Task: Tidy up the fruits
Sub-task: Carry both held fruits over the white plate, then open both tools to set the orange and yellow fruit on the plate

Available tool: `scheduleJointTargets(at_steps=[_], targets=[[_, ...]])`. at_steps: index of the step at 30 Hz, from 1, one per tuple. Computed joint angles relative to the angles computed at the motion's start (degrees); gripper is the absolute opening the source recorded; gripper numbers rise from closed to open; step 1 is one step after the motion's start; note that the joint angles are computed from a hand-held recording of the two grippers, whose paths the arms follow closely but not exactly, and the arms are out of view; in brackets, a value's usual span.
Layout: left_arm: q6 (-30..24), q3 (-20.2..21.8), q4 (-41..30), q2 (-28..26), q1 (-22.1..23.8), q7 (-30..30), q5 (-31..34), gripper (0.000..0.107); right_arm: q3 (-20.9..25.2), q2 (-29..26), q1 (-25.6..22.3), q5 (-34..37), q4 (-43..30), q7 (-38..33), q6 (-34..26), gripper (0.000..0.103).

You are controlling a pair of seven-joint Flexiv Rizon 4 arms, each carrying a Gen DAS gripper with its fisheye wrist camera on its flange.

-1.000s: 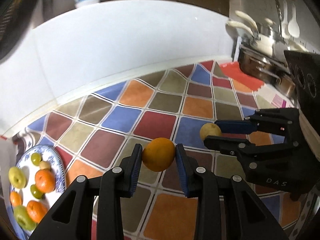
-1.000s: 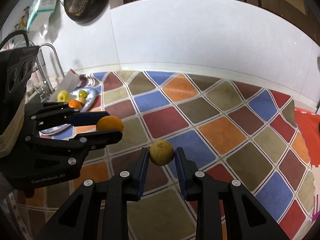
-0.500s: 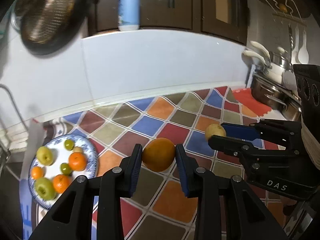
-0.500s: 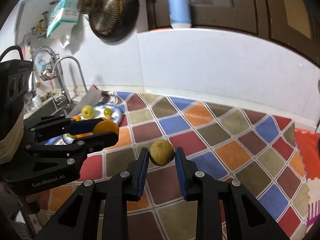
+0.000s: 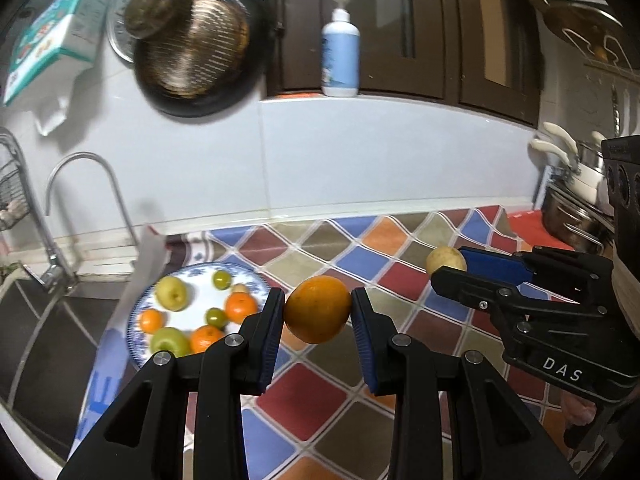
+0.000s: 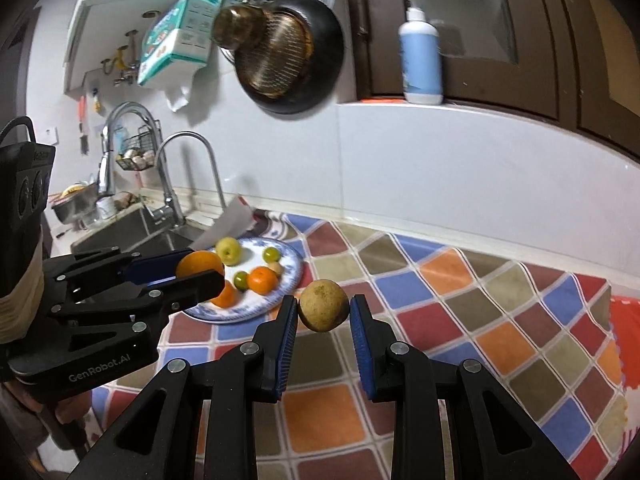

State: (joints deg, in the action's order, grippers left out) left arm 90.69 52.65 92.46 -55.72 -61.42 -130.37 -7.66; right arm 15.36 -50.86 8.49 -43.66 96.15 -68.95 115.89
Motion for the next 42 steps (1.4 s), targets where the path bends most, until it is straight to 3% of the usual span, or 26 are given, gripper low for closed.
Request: scheduleJointTargets(at_steps=[7, 17, 23, 33, 42], targets=[[-1.38, 5.48, 3.16, -0.16, -4.12, -2.87, 0.14, 0.034, 3.28, -1.1, -1.22, -4.36, -1.48, 1.38, -0.59, 0.028], [-2.79, 8.98, 5.43, -0.06, -5.19, -5.56, 1.09, 0.034, 8.56, -4.46, -2.76, -11.45, -6.54, 4.03, -3.81, 0.028], [-4.8, 9.45, 5.26, 0.11, -4.27, -7.37, 2.81, 0.034, 16.54, -9.16, -5.18, -14.77, -11.45, 1.91, -9.71, 0.028], [-6.93, 6.45, 3.32, 1.65, 0.72, -11.23, 8.8, 0.034, 29.16, -17.33, -6.07, -12.6, -19.39, -9.57, -20.98, 0.028], [-7.77, 0.76, 0.89, 2.92, 7.66, -13.71, 14.22, 0.034, 36.36, -23.54, -2.9, -7.07, -28.49, -20.78, -31.23, 0.028]])
